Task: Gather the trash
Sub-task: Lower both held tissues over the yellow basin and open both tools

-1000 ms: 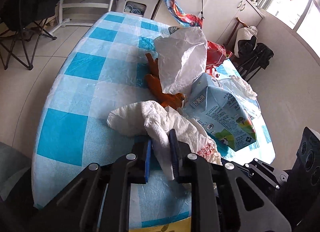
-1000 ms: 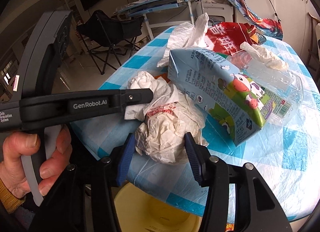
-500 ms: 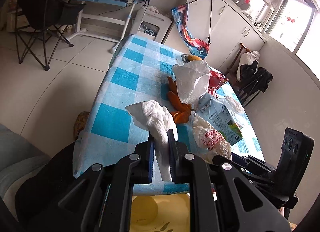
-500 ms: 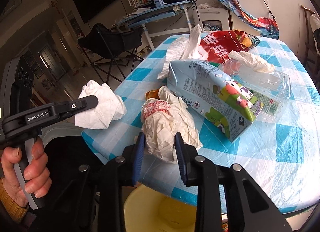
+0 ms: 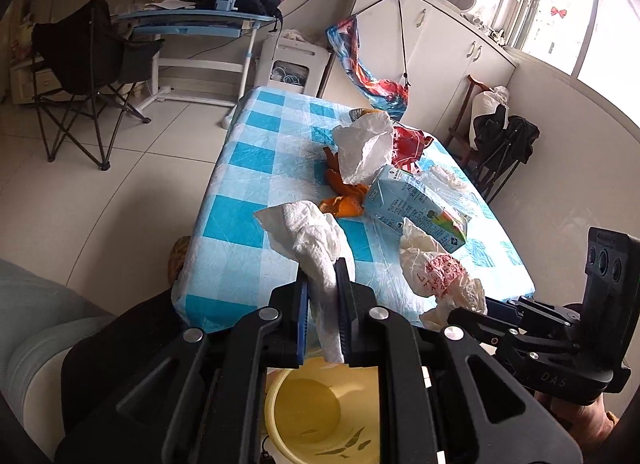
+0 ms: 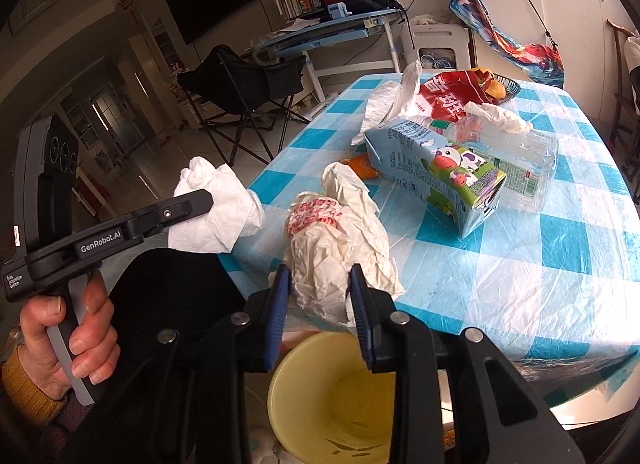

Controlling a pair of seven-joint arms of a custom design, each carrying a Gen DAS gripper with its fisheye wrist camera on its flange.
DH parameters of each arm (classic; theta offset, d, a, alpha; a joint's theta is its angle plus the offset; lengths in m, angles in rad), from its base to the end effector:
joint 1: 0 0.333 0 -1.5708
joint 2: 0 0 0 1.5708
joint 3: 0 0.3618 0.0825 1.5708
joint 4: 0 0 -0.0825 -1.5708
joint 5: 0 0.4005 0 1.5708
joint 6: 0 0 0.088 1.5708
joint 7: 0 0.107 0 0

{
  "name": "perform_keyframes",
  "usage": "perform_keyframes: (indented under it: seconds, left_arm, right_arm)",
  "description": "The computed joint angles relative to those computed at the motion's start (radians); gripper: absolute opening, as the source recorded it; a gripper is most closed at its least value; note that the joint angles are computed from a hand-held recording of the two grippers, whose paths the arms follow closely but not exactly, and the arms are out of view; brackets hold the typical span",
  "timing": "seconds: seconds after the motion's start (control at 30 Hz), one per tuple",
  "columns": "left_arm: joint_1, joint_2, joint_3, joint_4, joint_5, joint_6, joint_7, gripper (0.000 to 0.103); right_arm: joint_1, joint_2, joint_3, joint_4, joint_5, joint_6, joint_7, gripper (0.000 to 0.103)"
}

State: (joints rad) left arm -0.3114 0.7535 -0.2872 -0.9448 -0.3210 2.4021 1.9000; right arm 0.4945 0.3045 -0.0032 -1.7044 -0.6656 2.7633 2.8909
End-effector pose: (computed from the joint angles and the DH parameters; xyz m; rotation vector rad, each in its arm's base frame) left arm 0.7551 -0.3866 0.5608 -1.2798 2.4850 -1.2603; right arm 0.6210 0.3622 0.5323 -1.3848 1.8772 -0.4638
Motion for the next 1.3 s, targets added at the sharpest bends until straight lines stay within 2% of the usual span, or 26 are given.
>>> perform_keyframes:
  seconds: [0.13, 0.33, 0.37, 0.47, 0.57, 0.63, 0.77, 0.83, 0.93, 1.03, 1.13, 1.2, 1.23, 1.27, 1.3]
  left_arm:
    - [0.013, -0.037, -0.007, -0.068, -0.013, 0.028, 0.020, 0.013]
    - [0.028, -0.091, -0.019, -0.157, -0.039, 0.065, 0.055, 0.013]
    - [0.030, -0.100, -0.021, -0.169, -0.043, 0.069, 0.060, 0.013]
    - [0.037, -0.124, -0.024, -0.206, -0.056, 0.084, 0.075, 0.013]
    - [0.045, -0.151, -0.029, -0.249, -0.072, 0.100, 0.096, 0.013]
    - [0.049, -0.167, -0.032, -0.274, -0.082, 0.109, 0.110, 0.013]
    - [0.055, -0.197, -0.037, -0.318, -0.099, 0.116, 0.136, 0.013]
    - [0.059, -0.212, -0.039, -0.342, -0.108, 0.114, 0.151, 0.013]
    - [0.060, -0.236, -0.043, -0.379, -0.117, 0.095, 0.178, 0.013]
    - [0.052, -0.257, -0.044, -0.415, -0.111, 0.055, 0.212, 0.013]
    - [0.023, -0.262, -0.025, -0.427, -0.064, -0.007, 0.224, 0.013]
    - [0.001, -0.255, -0.008, -0.413, -0.017, -0.059, 0.220, 0.022]
    - [-0.010, -0.264, 0.003, -0.429, 0.003, -0.043, 0.211, 0.031]
    - [-0.017, -0.268, 0.010, -0.437, 0.018, -0.034, 0.201, 0.048]
    - [-0.017, -0.270, 0.012, -0.438, 0.022, -0.035, 0.197, 0.056]
  right_arm:
    - [-0.009, -0.007, 0.039, -0.022, 0.075, -0.014, -0.046, 0.031]
    - [-0.039, 0.015, 0.105, -0.013, 0.273, -0.066, -0.205, 0.034]
    - [-0.036, 0.017, 0.104, -0.013, 0.291, -0.074, -0.212, 0.035]
    - [-0.051, 0.018, 0.120, -0.027, 0.384, -0.077, -0.247, 0.046]
    - [-0.024, 0.005, 0.088, -0.049, 0.360, -0.057, -0.198, 0.049]
    - [0.003, -0.012, 0.057, -0.068, 0.303, -0.039, -0.132, 0.055]
    - [0.038, -0.036, 0.008, -0.094, 0.170, 0.002, 0.015, 0.055]
    - [0.068, -0.059, -0.032, -0.113, 0.043, 0.021, 0.145, 0.059]
    - [0.106, -0.096, -0.074, -0.125, -0.174, -0.010, 0.351, 0.065]
    - [0.112, -0.125, -0.078, -0.135, -0.335, -0.051, 0.509, 0.066]
    - [0.095, -0.135, -0.060, -0.135, -0.419, -0.088, 0.595, 0.066]
    - [0.079, -0.140, -0.043, -0.136, -0.453, -0.113, 0.631, 0.066]
    - [0.071, -0.141, -0.032, -0.136, -0.464, -0.125, 0.642, 0.066]
    - [0.062, -0.142, -0.021, -0.136, -0.473, -0.136, 0.650, 0.066]
    - [0.052, -0.143, -0.010, -0.135, -0.480, -0.144, 0.657, 0.066]
